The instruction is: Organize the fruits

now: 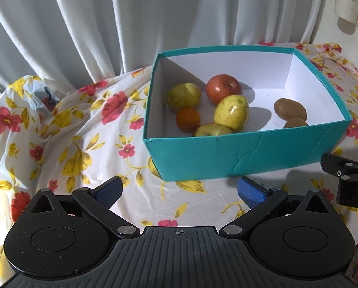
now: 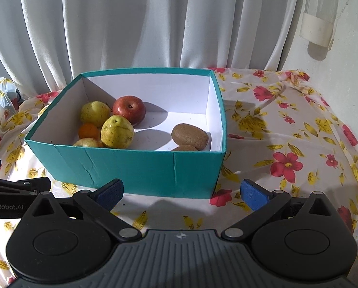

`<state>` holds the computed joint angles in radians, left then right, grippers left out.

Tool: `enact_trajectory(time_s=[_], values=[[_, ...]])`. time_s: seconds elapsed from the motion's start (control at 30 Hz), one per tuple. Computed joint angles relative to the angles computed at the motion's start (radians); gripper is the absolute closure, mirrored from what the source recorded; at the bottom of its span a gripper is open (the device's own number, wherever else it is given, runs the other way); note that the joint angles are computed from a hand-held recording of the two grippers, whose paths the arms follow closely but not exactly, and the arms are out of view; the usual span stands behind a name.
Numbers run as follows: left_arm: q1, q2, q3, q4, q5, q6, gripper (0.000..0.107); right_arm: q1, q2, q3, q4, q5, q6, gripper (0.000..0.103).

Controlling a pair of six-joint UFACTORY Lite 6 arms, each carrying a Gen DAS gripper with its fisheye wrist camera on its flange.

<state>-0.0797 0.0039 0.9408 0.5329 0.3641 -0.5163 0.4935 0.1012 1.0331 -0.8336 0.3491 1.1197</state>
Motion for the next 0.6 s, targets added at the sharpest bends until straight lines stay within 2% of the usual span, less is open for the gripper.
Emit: enact_trajectory(time_s=[0.13,0.6], values=[[-0.024,0.017,0.033,-0.002,0.019,0.000,0.004,-0.007,0.035,0.054,0.151,0.050,-0.164,0.000],[-0.052,0.074,0.123,-0.009,0.083,-0.014,0.004,0.018,0.131,0.213,0.206,0.196,-0.270,0.000]])
